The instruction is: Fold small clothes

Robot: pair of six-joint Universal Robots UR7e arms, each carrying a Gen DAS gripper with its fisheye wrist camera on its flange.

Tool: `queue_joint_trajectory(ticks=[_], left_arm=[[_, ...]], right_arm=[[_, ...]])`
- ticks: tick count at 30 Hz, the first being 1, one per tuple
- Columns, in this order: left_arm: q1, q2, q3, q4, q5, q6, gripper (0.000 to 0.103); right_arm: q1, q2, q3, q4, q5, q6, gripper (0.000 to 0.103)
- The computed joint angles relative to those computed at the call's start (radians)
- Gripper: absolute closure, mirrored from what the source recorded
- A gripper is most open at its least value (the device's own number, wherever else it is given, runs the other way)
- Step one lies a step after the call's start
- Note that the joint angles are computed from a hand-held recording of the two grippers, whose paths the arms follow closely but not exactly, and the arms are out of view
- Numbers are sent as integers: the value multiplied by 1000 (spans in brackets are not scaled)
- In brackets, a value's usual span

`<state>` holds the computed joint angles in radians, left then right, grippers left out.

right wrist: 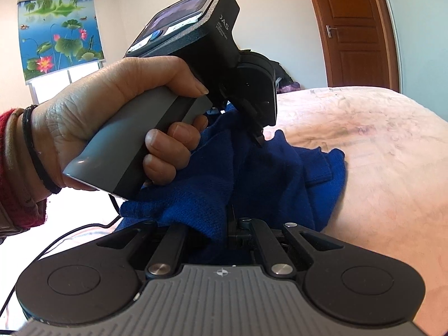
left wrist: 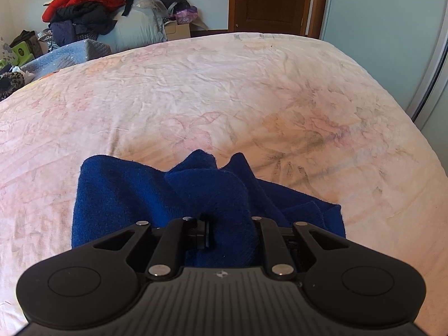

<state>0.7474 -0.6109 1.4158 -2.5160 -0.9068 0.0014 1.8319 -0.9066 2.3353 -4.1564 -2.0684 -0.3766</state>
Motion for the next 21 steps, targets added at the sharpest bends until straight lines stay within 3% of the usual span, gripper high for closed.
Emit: queue_joint_trajectory(ticks=[7,11,14,16,17,18,20,21], left_arm=[[-6,12,-9,14,-17,6,88],[7,3,-26,33,-110,4,85],[17,-9,-41,44,-184,-7,70],[22,-25,-28,-4,-230,-11,53],[24,-35,-16,-41,-246,-8,37],[24,-46,-1,-87,-252,-4,27],[23,-64,23,-165,-249,15,26],[23,-73,33,-184,-241,29,26]], right_arm=[[-29,-13,9,20,30,45,97],[-51,-28,19,45,58,90,97],[-72,-45,28,70,88,130,97],[-88,-55,34,82,111,157,97],[-95,-60,37,89,122,172,97],[-106,-68,42,98,138,192,96],[-132,-86,56,115,180,236,95],[-144,-93,63,120,200,262,88]])
